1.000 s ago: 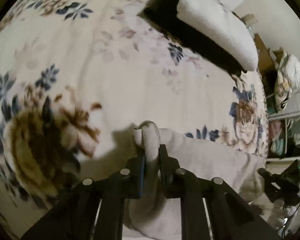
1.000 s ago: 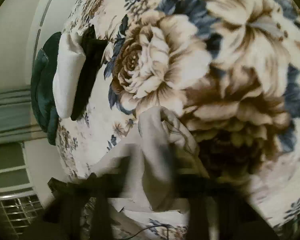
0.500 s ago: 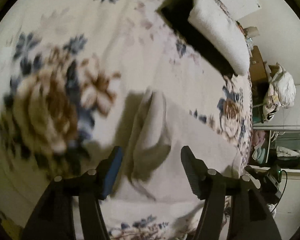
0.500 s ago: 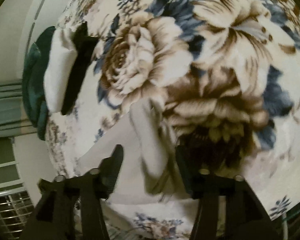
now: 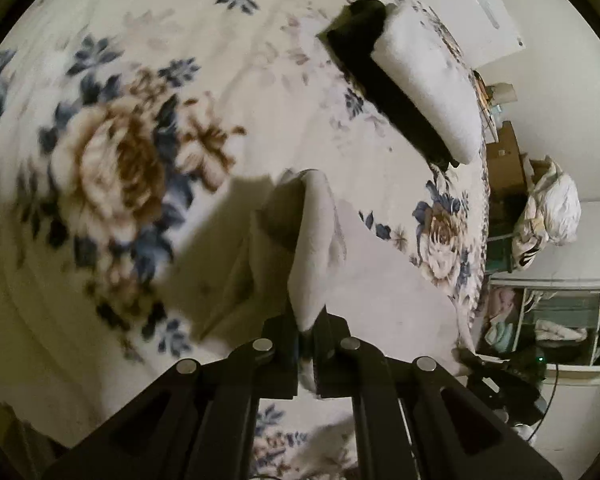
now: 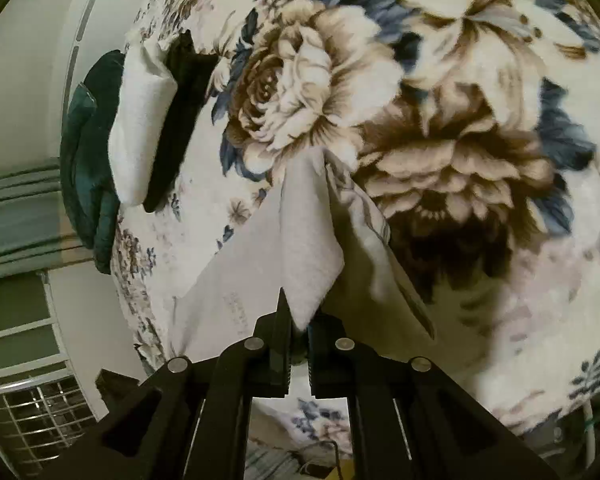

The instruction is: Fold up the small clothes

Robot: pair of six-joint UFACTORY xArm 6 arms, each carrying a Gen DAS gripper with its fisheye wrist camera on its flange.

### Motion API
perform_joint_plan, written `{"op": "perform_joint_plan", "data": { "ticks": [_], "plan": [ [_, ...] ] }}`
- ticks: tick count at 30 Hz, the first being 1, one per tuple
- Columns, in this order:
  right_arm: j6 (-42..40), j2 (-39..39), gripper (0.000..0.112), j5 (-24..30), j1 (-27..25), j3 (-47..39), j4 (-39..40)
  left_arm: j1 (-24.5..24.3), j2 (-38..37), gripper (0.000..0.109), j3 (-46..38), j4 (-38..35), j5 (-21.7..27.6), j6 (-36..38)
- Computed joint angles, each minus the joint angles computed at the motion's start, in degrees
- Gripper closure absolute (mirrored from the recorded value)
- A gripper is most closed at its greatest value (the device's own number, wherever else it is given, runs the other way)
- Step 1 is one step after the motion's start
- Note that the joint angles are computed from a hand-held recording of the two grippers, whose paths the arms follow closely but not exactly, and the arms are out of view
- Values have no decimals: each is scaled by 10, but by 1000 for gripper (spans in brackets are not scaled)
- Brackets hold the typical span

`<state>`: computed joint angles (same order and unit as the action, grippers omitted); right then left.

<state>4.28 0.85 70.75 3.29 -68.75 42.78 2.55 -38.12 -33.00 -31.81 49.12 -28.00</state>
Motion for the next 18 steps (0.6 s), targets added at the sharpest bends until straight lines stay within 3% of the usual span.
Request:
{"op": "perform_joint_plan", "data": {
  "ticks": [8,9,11,13,15,18],
  "plan": [
    [-1,8,106,33,-2,19,-97,-3,27,100,29,0,11,36],
    [-2,12,103,32,5,17,-122,2,31,98,24,-6,27,31],
    [1,21,81,43,14,5,-157,9,13,95,23,-28,32,27],
    [-6,18,66,46,12,0,-154,7,5,72,8,-4,28,9],
    [-8,10,63,34,13,-7,-160,2,5,58,-18,38,12,-10],
    [-3,-10,63,-12,21,-14,-178,-10,45,51,-61,81,-25,-1]
  ]
}}
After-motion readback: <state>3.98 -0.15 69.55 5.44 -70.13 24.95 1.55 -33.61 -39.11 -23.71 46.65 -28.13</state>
